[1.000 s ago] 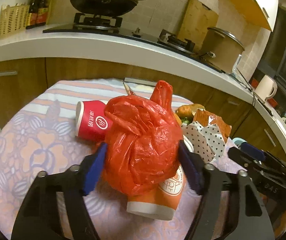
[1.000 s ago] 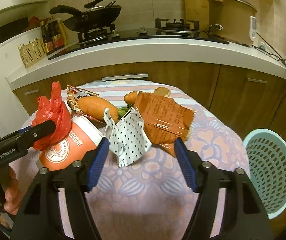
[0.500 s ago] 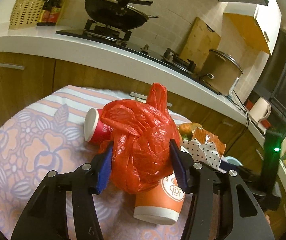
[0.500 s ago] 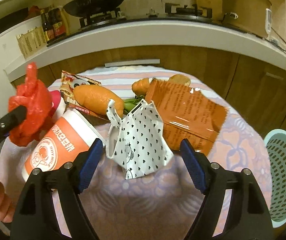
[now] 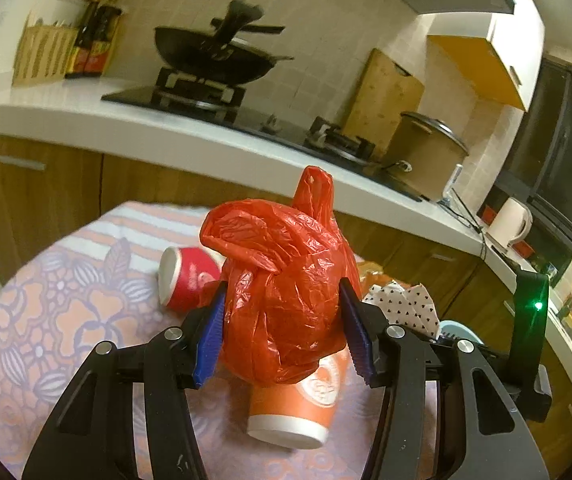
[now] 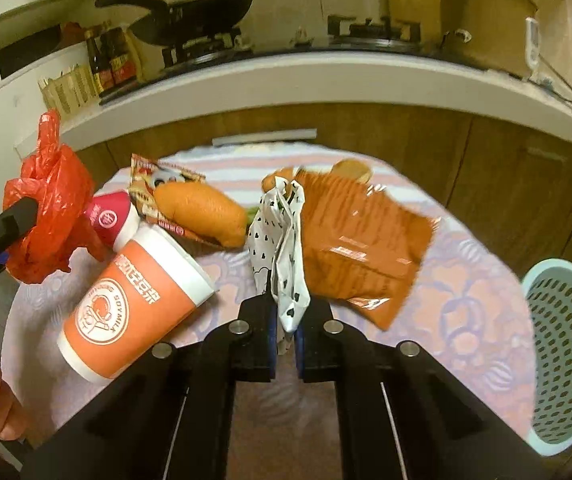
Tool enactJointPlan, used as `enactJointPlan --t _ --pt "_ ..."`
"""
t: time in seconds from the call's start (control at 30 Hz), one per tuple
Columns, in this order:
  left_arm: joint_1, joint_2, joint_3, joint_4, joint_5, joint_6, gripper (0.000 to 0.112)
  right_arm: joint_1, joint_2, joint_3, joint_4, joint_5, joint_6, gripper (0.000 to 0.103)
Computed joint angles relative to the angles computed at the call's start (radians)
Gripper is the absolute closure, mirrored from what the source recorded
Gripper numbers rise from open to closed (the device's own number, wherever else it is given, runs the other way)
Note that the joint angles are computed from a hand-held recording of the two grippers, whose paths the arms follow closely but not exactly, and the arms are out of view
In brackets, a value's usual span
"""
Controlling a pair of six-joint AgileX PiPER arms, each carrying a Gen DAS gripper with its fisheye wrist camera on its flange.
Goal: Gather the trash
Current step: 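Carry both bags over the blue basket and open both grippers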
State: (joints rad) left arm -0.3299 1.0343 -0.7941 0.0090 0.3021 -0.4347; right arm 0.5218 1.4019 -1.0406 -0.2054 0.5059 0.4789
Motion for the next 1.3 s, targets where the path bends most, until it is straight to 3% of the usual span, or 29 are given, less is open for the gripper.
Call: enactJointPlan --t 0.2,0.4,0.63,0.93,1.17,1.3 --pt "-0.122 0.009 -0.084 0.245 0.061 -0.231 0.062 -0.049 -0.107 0.027 0.008 0.026 -0.035 0.098" --pt "-0.314 0.106 -0.209 0.509 0.128 -0.472 0.062 -0.169 -0.22 0.057 0.05 0.057 -0.126 0.098" --pt "-0.492 0.277 -0.368 0.644 0.179 -0.602 0.062 -0.476 -0.326 0.107 0.329 0.089 -0.48 0.098" --pt "-0.603 0.526 -0.59 0.537 0.182 -0.508 0.062 -0.899 -0.348 0.148 0.717 0.179 -0.96 0.098" --pt "-0.647 0.742 -0.805 0.356 0.217 -0.336 0.062 -1.127 -0.297 0.186 0.85 0.236 -1.176 0.098" --pt "-0.67 0.896 -0.977 0.244 0.28 -0.224 0.061 -1.244 -0.241 0.201 0.911 0.257 -1.284 0.098"
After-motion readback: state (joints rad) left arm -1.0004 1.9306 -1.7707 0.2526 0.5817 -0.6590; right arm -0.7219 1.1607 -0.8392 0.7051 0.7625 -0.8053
